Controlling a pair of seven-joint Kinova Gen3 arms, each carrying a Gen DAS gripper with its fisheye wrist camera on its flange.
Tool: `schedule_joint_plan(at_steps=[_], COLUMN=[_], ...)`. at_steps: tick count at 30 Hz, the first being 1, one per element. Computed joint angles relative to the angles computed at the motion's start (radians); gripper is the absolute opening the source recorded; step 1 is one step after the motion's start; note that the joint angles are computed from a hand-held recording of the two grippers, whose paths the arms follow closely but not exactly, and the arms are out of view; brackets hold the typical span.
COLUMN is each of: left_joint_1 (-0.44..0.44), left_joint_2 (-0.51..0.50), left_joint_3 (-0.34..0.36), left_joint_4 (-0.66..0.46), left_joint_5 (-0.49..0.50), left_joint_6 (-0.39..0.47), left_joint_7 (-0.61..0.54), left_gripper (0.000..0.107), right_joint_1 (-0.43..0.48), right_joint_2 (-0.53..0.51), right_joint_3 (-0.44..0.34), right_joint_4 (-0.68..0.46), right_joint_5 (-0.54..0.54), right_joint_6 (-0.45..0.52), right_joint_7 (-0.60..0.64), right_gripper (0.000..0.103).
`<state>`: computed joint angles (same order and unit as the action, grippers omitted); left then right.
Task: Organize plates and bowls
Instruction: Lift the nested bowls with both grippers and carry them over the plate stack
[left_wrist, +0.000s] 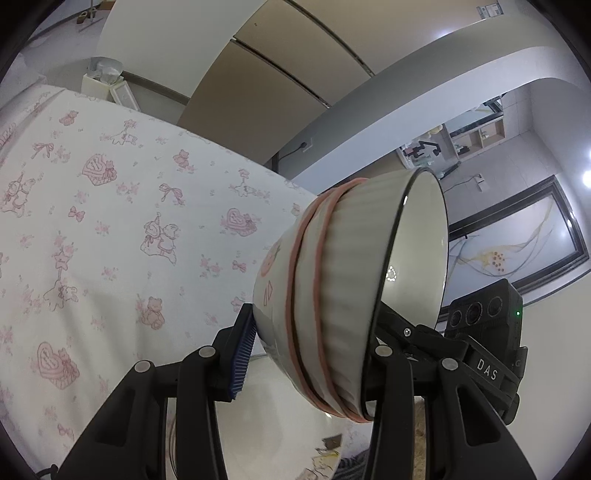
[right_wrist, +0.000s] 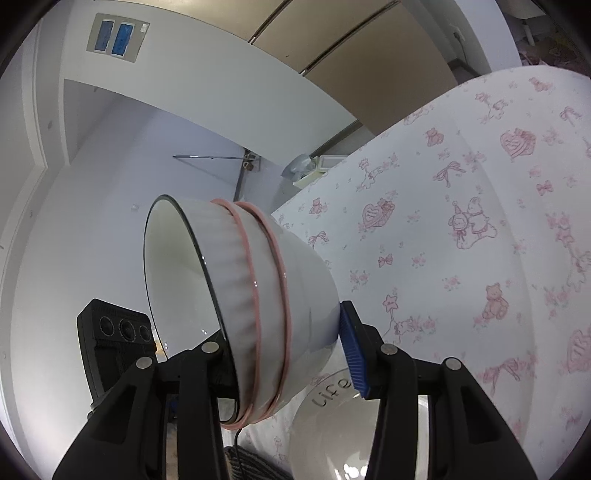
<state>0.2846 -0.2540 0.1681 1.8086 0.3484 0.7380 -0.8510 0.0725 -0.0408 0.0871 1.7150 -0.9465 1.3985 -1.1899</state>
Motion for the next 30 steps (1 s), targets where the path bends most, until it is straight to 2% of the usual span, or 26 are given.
schedule_joint_plan(at_steps=[7,11,23,28,30], left_joint_1=[-0.015,-0.016,0.01,-0.01,-0.006], left_joint_2=[-0.037,-0.068,-0.144,-0.161,-0.169], left_joint_3=[0.069,0.107,0.193,0.262,0.267], left_joint_4=[-0.11,-0.133,-0.103,-0.103,-0.09], left_joint_5=[-0.085,-0.122,-0.133,-0.168,-0.166], left_joint_6=[0.104,0.134,0.141,0.167,0.167], left_joint_7=[0.086,0.141,0.245,0.306,0.318], left_gripper=[0.045,0.045,0.045,0.045,0.045], right_joint_1=[-0.002,-0.008,-0.026,-0.036,-0.041], right_joint_2=[-0.077,-0.125,-0.248,-0.294,-0.301], right_joint_3=[0.032,0.06,0.155,0.19,0.204], right_joint_4=[-0.035,-0.028,0.036,0.083,0.099], right_joint_5=[0.007,0.004,0.045,0.065,0.067], right_joint_6=[0.063,0.09,0.164,0.175,0.183], right_joint_7=[-0.032,-0.04,-0.037,-0.034,-0.027], right_gripper=[0.044,0.044,0.044,0.044,0.044])
